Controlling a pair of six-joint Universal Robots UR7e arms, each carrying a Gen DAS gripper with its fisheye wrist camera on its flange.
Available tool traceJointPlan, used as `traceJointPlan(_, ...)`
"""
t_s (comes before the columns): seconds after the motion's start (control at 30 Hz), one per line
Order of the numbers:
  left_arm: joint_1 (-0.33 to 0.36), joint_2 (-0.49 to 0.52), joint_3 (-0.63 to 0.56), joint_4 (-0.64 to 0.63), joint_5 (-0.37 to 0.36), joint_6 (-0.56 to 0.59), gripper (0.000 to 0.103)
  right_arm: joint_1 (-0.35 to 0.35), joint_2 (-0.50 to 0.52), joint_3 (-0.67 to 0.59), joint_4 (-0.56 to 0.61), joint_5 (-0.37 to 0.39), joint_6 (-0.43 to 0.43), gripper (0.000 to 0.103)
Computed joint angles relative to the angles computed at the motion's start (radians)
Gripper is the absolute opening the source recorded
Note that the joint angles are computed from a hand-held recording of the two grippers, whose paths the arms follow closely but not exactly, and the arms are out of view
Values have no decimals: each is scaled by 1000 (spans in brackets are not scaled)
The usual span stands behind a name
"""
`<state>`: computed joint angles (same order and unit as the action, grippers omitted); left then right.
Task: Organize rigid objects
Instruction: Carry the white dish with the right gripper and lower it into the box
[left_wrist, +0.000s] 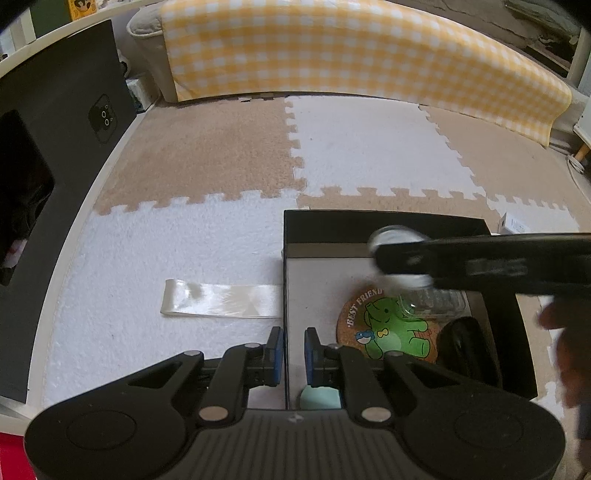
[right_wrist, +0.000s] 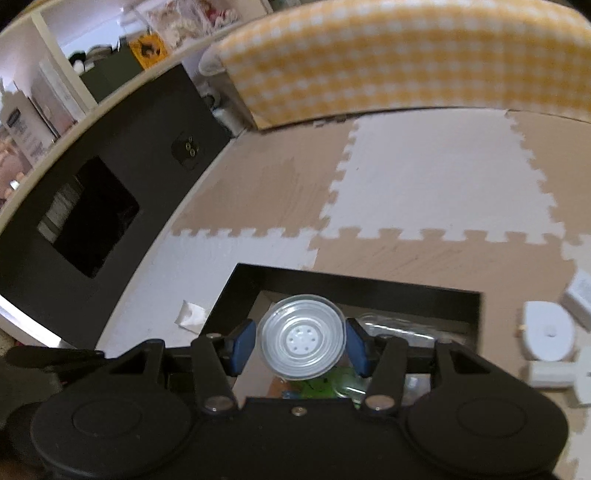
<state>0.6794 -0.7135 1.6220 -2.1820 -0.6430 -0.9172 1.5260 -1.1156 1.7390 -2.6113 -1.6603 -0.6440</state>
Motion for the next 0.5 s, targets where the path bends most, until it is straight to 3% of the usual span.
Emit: traceJointPlan(0.5, 6, -8, 14, -44, -11, 19, 11, 27, 100, -30, -49, -62, 56, 54)
